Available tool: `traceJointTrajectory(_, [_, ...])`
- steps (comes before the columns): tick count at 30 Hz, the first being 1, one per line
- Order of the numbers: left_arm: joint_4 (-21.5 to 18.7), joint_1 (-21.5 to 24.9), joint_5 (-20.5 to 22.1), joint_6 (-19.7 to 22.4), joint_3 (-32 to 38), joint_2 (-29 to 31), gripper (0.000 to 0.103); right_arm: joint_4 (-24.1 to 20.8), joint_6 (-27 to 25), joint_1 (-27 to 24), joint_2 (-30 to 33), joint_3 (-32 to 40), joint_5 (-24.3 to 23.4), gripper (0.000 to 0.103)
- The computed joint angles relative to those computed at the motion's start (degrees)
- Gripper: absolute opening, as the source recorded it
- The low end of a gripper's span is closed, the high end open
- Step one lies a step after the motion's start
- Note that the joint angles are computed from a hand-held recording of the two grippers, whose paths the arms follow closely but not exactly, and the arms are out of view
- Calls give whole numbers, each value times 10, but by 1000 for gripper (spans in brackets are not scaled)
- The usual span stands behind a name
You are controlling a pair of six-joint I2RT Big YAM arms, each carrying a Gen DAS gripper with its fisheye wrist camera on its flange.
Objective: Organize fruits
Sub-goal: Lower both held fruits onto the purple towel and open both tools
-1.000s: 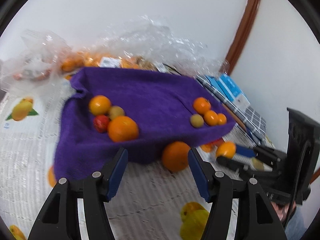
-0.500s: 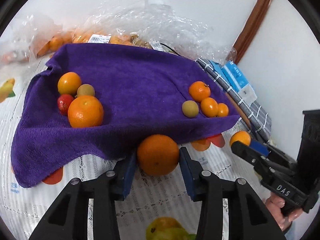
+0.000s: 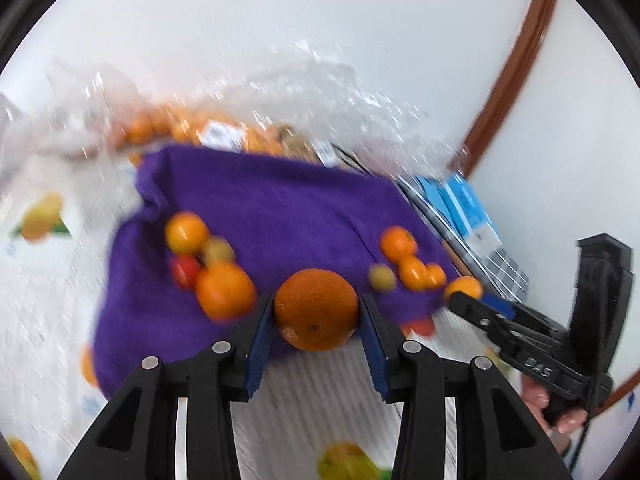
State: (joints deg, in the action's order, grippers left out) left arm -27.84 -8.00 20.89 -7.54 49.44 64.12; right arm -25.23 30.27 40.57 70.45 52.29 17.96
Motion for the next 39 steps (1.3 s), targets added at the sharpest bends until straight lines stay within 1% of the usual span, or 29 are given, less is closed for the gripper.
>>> traceJointTrajectory(2, [3,4,-13,-8,26,22,40,0,-19,-9,13,24,-5,46])
traceJointTrajectory(4, [11,6,-16,-19,48,45,40,3,-40,-19,33,51,-9,46])
traceJointTrajectory(6, [29,-1,-42,-26,66,71,40,9,-53,-30,54,73,-20,46])
traceJointTrajectory(8, [47,-8,-63,-26,70,90,40,23,-59,-41,74,88,-41,46])
traceJointTrajectory(11, [77,-5,-60,-29,61,107,40,45,-58,-54,104,94,-69,46])
traceJointTrajectory(13, [76,-9,-67,-12,62,117,40,46,-58,-57,118,96,-76,46])
traceJointTrajectory(14, [76,-12,-72,-8,62,118,40,39,-59,-58,125,101,-75,46])
traceJointTrajectory(16, [81,-16,-73,-5,59,119,40,42,-56,-59,132,102,-73,46])
traceJointTrajectory(18, [84,-20,-73,6,56,120,40,57,-57,-59,131,95,-71,46])
traceJointTrajectory(22, [86,-30,-94,24,55,127,40,73,-65,-57,127,83,-69,47])
traceJointTrajectory(27, [86,-37,-108,39,52,126,40,76,-71,-55,126,80,-62,47])
traceJointTrajectory(31, [83,-37,-112,42,50,124,40,74,-86,-45,122,75,-36,47])
traceJointTrajectory(34, [86,-36,-113,47,44,116,40,71,-83,-44,119,71,-38,47])
traceJointTrajectory(36, [94,-36,-116,49,36,106,43,69,-77,-44,114,67,-37,48])
traceJointTrajectory(38, [100,-36,-119,48,27,88,52,73,-61,-43,99,57,-28,50])
traceJointTrajectory(39, [103,-37,-121,45,24,79,56,72,-57,-43,93,55,-27,55])
